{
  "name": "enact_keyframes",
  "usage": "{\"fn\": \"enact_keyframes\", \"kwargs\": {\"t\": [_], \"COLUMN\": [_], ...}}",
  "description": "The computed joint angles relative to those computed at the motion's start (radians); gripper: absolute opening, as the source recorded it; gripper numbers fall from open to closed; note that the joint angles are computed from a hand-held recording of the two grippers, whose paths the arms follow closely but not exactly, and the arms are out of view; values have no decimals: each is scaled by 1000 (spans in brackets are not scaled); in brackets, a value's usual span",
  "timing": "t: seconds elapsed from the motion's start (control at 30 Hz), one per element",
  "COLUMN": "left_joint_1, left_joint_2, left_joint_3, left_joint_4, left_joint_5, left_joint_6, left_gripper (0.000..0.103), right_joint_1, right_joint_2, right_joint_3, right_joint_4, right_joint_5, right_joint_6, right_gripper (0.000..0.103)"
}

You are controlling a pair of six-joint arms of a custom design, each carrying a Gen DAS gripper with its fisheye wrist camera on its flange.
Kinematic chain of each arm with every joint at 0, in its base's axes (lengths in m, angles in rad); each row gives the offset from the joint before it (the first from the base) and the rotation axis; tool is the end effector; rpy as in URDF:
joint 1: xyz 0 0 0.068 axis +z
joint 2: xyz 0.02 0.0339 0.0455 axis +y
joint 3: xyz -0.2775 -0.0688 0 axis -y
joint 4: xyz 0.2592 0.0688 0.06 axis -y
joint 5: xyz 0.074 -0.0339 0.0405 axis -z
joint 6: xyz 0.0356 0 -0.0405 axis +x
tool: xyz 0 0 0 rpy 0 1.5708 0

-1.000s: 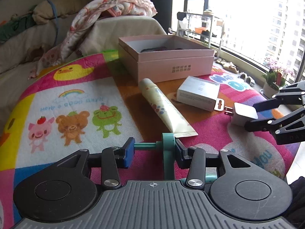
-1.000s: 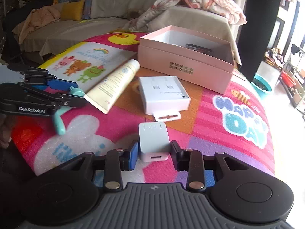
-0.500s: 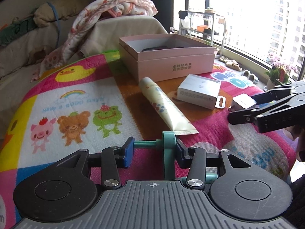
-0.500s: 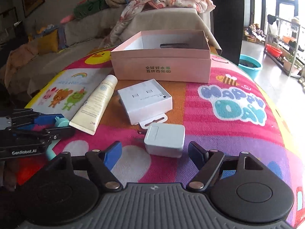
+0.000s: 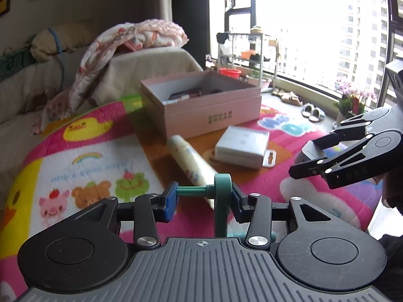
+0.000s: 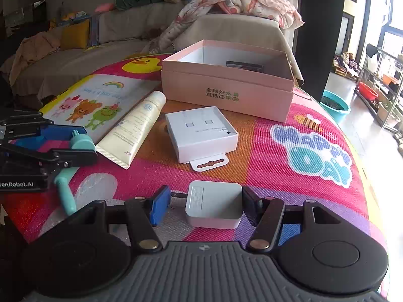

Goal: Organize rigid objects
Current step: 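Carry the teal toy with the left gripper while the right carries the plug into the pink box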

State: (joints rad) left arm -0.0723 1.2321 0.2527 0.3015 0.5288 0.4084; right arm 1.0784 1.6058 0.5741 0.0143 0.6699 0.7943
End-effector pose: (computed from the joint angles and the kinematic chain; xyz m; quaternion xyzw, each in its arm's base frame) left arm 0.2019 -0.0326 0.1278 0.3168 0.8188 -0.1627 0.4503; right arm 0.1461 0.2256 0.1125 -0.0397 0.9121 0.0204 0.4076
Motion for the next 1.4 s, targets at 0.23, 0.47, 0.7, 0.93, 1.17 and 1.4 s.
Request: {"fn": "enact_keyframes", "kwargs": {"t": [0.23, 0.47, 0.7, 0.93, 1.17, 1.4], "left_joint_1": [-40, -177, -235, -239, -143, -67], "left_joint_2": [19, 403, 816, 948, 680, 421], "left_joint_3": [341, 755, 1198, 1285, 796, 388], "left_joint_4": [-101, -78, -268, -324, 29, 82], "left_joint_5": [57, -46, -60, -87, -78, -107], "left_joint_6": [-72, -217, -381, -380, -442, -428], "left_gripper": [48, 48, 50, 49, 49, 49], "right_joint_1": [-97, -298, -488, -529, -429, -293], "right_joint_2": [-330, -225, 66, 152, 27, -34], "right_joint_3": [-22, 85, 221, 234, 12, -159], "right_joint_4": [5, 227, 335, 325, 375, 412], "right_joint_5": [153, 72, -143, -255, -127, -137], "right_joint_6": [-226, -488, -467, -396, -327, -88], "right_gripper": [61, 61, 61, 74, 78, 80]}}
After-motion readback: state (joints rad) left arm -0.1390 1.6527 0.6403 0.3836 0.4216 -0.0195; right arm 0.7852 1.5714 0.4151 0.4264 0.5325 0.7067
